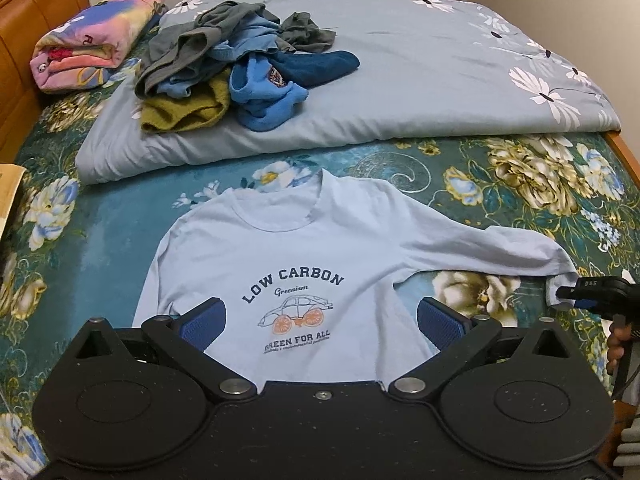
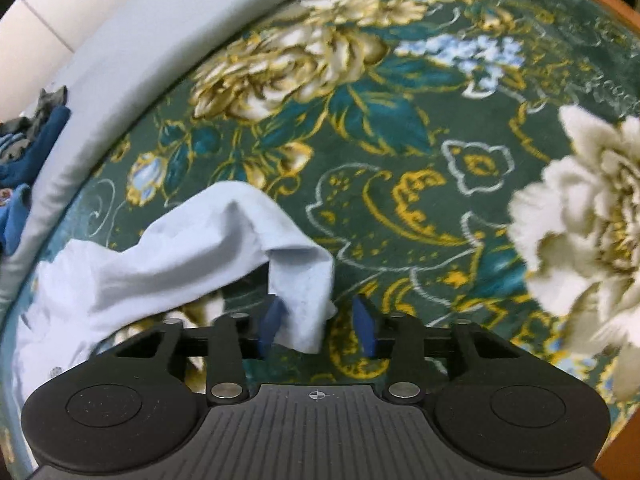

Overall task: Fold clothes
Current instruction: 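Lay the sleeve flat on the sheet and open the right gripper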

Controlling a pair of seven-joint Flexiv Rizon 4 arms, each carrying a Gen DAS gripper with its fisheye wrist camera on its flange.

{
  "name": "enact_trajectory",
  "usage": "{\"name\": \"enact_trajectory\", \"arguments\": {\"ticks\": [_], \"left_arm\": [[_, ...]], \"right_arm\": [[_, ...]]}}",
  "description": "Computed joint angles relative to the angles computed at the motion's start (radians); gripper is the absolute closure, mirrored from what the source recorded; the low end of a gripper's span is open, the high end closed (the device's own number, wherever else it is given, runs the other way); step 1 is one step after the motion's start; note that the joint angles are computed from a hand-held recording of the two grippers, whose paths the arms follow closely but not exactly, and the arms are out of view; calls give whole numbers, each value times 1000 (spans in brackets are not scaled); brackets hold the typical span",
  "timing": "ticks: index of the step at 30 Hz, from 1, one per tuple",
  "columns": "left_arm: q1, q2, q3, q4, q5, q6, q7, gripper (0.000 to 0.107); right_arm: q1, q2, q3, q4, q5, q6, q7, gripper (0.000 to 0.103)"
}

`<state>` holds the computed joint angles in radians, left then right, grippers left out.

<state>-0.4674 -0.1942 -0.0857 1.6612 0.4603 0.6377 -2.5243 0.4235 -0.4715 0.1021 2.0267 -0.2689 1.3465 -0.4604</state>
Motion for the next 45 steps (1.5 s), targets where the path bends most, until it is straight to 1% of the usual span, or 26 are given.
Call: {"name": "enact_trajectory", "arguments": {"ticks": [2,4,5,7,10,11,12,13,14,15,16,17,19,22,25,29,31,33,34,35,36,37,38,40,42,45], "left_arm": [[-1,-1,0,-1,2,-1,-4,6],[-1,-2,-1,-2,3,0,-5,6],[-2,-2,-1,-2,5,1,-7,6],[-3,-2,0,-1,5,3,-10,6],[-2,-1,0,4,-1,4,-17,6],[-2,-2,0,6,-4,4,-19,6],[-2,-4,-1,6,-8,5,-20,6],[-1,-6,-2,7,-12,6,-19,6],[-1,-7,-2,7,-15,7,-18,6],[-1,-9,-2,7,-19,8,-17,6],[-1,-11,-2,7,-21,10,-13,6],[-2,-11,-2,7,-19,13,-9,6],[-3,-10,-1,9,-18,13,-6,6],[-2,-12,1,12,-28,9,-10,6],[0,-20,1,6,-35,8,-7,6],[-3,-32,0,-5,-40,14,18,6],[-5,-37,1,-10,-44,13,27,6],[-8,-43,2,-14,-47,10,34,6],[-9,-45,2,-15,-49,8,39,6],[-11,-46,3,-17,-50,4,41,6],[-12,-48,4,-19,-51,-1,42,6],[-14,-50,5,-21,-52,-5,42,6],[-14,-51,6,-23,-54,-9,42,6],[-16,-54,7,-28,-54,-17,48,6],[-18,-57,7,-34,-55,-27,54,6],[-20,-63,9,-45,-54,-37,55,6]], "right_arm": [[-20,-11,24,-28,13,-29,-32,98],[5,-5,-17,-44,-48,-80,-55,100],[30,2,-56,-46,-106,-105,-57,100],[94,26,-167,-29,-290,-126,-25,101],[198,80,-371,29,-744,-128,133,101],[202,93,-396,41,-856,-123,165,101],[202,103,-402,50,-915,-124,167,101],[188,101,-375,57,-910,-139,120,101],[177,95,-341,62,-869,-162,47,101],[161,86,-300,64,-803,-183,-20,100],[139,74,-246,62,-702,-211,-91,100],[118,67,-199,60,-626,-242,-134,100],[78,56,-116,54,-505,-303,-190,99],[46,72,-65,75,-459,-341,-156,94],[22,109,-59,117,-463,-306,-60,94],[-11,137,-94,158,-520,-195,160,93],[-31,129,-114,160,-525,-128,275,89],[-40,116,-141,165,-546,-61,371,82],[-49,103,-149,167,-546,-16,402,80],[-59,84,-153,164,-530,34,420,75],[-68,65,-149,156,-501,63,414,71],[-69,50,-145,143,-474,66,393,71],[-67,35,-142,129,-449,61,370,71],[-91,3,-101,95,-378,53,290,71],[-107,-21,-63,60,-319,15,215,71],[-67,-28,-101,56,-291,25,206,69]]}}
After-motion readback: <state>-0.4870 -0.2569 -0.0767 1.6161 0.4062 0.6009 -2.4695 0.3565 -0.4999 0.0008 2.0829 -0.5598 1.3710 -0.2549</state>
